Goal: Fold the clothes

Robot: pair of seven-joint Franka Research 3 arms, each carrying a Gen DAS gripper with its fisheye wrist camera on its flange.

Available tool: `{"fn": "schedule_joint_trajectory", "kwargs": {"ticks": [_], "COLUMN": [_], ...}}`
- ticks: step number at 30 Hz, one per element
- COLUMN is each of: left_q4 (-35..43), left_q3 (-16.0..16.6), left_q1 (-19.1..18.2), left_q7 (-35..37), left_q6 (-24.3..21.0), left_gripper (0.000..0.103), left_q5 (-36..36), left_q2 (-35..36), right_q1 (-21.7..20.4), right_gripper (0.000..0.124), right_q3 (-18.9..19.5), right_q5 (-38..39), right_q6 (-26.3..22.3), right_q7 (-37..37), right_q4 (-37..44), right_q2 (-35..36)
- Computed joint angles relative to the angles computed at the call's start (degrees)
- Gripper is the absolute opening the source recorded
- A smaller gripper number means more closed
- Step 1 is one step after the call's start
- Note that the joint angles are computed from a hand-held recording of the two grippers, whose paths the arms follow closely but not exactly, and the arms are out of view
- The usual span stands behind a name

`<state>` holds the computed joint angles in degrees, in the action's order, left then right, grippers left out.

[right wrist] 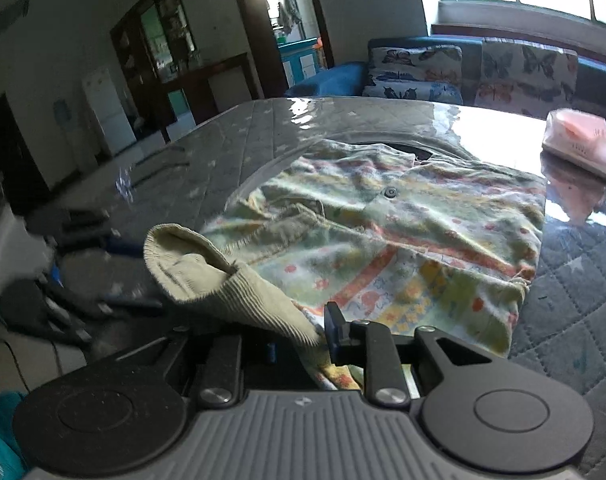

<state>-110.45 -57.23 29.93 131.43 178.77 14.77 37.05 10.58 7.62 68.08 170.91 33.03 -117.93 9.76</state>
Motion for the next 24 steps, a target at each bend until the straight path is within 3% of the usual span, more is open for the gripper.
{"fn": "schedule_joint_trajectory", "kwargs": {"ticks": [5,8,9,12,15,17,22,24], "left_q4": [0.11,0.82,1.34,2.29,2.55,2.67,3.1,3.28], "left_q3": [10.08,13.38,13.69,12.21,11.72,11.71,10.42,9.32], "left_q1": [-8.57,-11.12,-11.31,-9.68,-9.06,-8.99,-7.96,-7.14], "left_q7": [-1.19,-2.54,-3.28,-5.23,-7.24,-8.26,-10.55,-10.86], "left_q6": [6.95,8.0,7.79,7.47,7.61,7.71,6.99,6.65], "left_gripper": [0.054,0.03,0.023,0.015,0.013,0.013,0.012,0.011], "left_q5": [4.77,7.31,7.82,9.58,11.18,12.11,13.07,13.03], "left_q2": [-2.07,-2.16,-1.88,-0.73,-0.48,-0.37,0.14,0.55], "right_q1": [-0.26,0.48,0.93,2.13,3.79,7.2,23.94,25.19], "right_gripper": [0.021,0.021,0.021,0.024,0.034,0.035,0.035,0.031], "right_q3": [-0.12,0.2,0.31,1.19,0.72,-2.71,-19.71,-20.84], "right_q5": [0.15,-1.6,-3.04,-7.92,-14.86,-20.33,-25.95,-26.64], "right_q6": [-0.11,2.35,3.61,8.84,13.41,15.71,20.17,22.26], "right_q7": [1.29,1.1,1.24,0.84,3.43,7.23,11.37,11.88], "right_q4": [1.21,0.39,-0.22,-2.91,-6.34,-8.74,-13.0,-14.06], "right_q2": [0.66,0.87,0.91,0.9,0.46,-0.04,-0.65,-0.53]}}
